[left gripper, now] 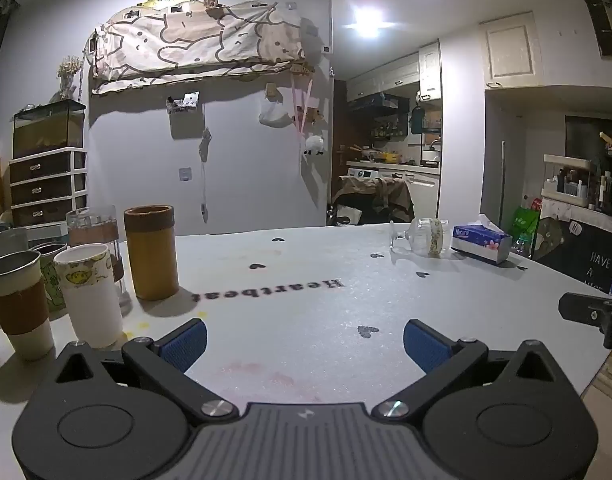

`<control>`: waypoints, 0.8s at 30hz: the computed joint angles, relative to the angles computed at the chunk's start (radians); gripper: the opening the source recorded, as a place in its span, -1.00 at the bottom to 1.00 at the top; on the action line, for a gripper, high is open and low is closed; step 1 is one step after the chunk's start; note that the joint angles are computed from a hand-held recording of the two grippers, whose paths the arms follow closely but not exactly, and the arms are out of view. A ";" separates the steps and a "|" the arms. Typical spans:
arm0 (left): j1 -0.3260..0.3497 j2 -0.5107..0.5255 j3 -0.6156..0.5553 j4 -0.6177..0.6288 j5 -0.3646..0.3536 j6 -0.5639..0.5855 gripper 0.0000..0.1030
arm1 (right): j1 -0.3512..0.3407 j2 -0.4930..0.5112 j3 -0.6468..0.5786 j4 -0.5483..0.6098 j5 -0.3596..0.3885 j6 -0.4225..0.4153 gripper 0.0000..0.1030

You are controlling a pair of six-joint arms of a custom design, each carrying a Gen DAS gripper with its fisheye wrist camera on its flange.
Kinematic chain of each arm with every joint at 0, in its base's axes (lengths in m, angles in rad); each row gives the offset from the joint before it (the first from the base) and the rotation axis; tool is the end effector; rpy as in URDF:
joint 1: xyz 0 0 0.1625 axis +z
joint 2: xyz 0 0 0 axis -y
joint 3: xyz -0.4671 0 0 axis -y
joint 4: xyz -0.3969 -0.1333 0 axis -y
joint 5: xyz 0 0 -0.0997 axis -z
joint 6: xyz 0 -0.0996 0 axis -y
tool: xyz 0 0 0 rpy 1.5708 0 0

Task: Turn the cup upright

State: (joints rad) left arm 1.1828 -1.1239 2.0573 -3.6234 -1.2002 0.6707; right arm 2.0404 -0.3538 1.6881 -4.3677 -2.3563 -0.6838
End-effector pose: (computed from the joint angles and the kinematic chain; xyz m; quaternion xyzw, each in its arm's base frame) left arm -0.0570 -0.5872 0.3140 0.3362 0.7683 -0.4946 0.2281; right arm 0.3330 -0.5172 0.0300 0.1607 -0.7158 0.5830 0.3492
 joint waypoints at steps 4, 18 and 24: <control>-0.006 0.002 0.003 -0.010 0.009 0.003 1.00 | 0.002 -0.005 0.002 0.023 -0.012 0.016 1.00; -0.003 -0.005 0.002 0.003 0.002 -0.016 1.00 | 0.003 0.001 0.002 0.001 -0.001 0.007 1.00; -0.001 -0.009 0.004 0.005 -0.002 -0.016 1.00 | -0.002 -0.004 0.002 0.003 0.004 0.005 1.00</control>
State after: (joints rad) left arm 1.1816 -1.1324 2.0618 -3.6186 -1.2023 0.6552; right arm 2.0389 -0.3577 1.6899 -4.3642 -2.3519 -0.6790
